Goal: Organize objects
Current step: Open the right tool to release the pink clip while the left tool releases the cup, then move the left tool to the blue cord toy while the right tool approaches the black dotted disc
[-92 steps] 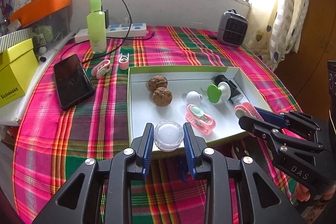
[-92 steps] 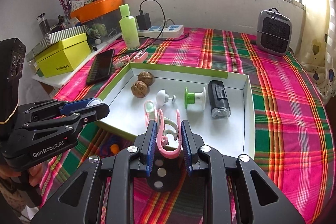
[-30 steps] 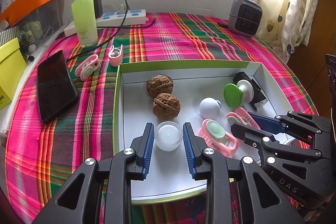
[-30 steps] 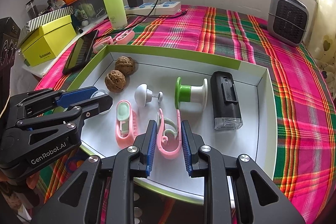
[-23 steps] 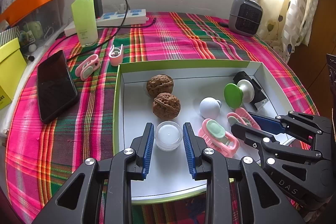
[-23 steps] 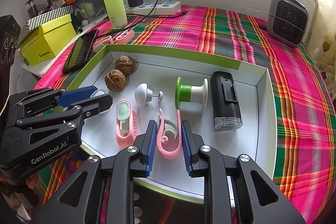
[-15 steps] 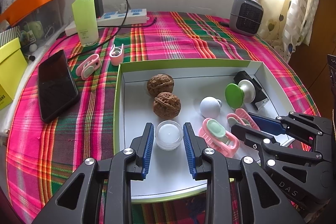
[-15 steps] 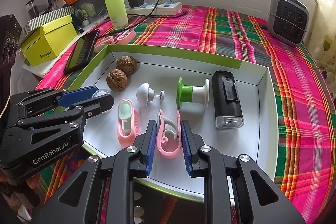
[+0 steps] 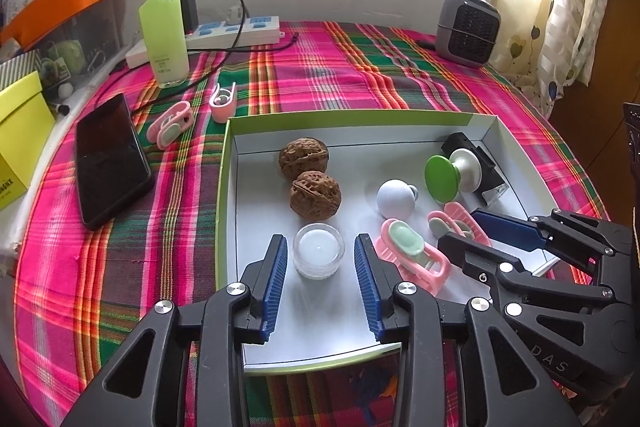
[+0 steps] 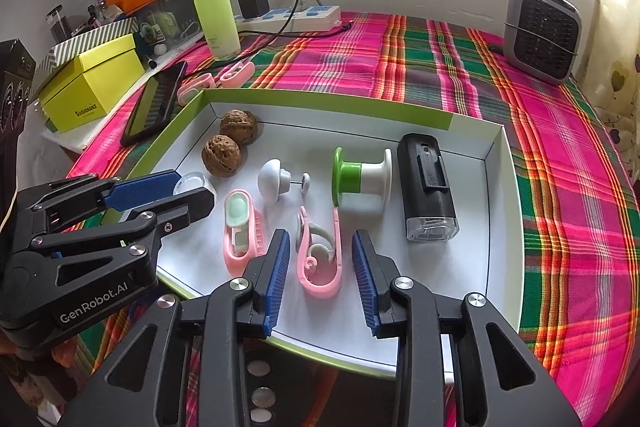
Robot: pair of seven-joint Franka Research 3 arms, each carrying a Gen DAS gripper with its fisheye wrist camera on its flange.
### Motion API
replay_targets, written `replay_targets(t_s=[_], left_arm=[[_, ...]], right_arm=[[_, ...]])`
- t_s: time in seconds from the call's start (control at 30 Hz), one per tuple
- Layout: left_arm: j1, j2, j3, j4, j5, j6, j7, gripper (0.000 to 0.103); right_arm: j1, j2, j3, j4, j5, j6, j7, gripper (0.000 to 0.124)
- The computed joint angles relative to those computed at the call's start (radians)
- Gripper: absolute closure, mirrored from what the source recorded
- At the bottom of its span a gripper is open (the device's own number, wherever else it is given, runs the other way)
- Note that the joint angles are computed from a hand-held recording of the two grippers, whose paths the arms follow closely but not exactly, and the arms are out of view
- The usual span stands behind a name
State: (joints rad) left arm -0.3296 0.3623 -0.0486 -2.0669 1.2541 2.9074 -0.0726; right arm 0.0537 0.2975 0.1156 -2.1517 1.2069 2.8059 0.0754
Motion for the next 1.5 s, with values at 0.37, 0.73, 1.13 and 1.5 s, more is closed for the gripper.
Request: replay_targets(t_s=[0.37,0.73,1.13,1.5], left_arm=[[0.003,-0.027,-0.012,-0.022,0.003,-0.028,-0.017,0.064],[0.009,-0.064,-0.026,-0.052,0.064,-0.043,-0.082,0.063],[0.029,-0.123,-0.063,-0.109,0.157,-0.056,-0.197,0.063],[0.062,-0.196,-0.105,-0.193,0.267,-0.043,-0.345,0.061]], right_arm=[[0.007,-0.023,0.0,-0.02,0.057,0.018,-0.054,0.09],[0.016,-0.051,-0.012,-0.043,0.129,0.018,-0.114,0.089],[0.038,-0.119,-0.042,-0.1,0.268,0.012,-0.247,0.089],[0.055,-0.186,-0.083,-0.17,0.347,-0.016,-0.325,0.089]])
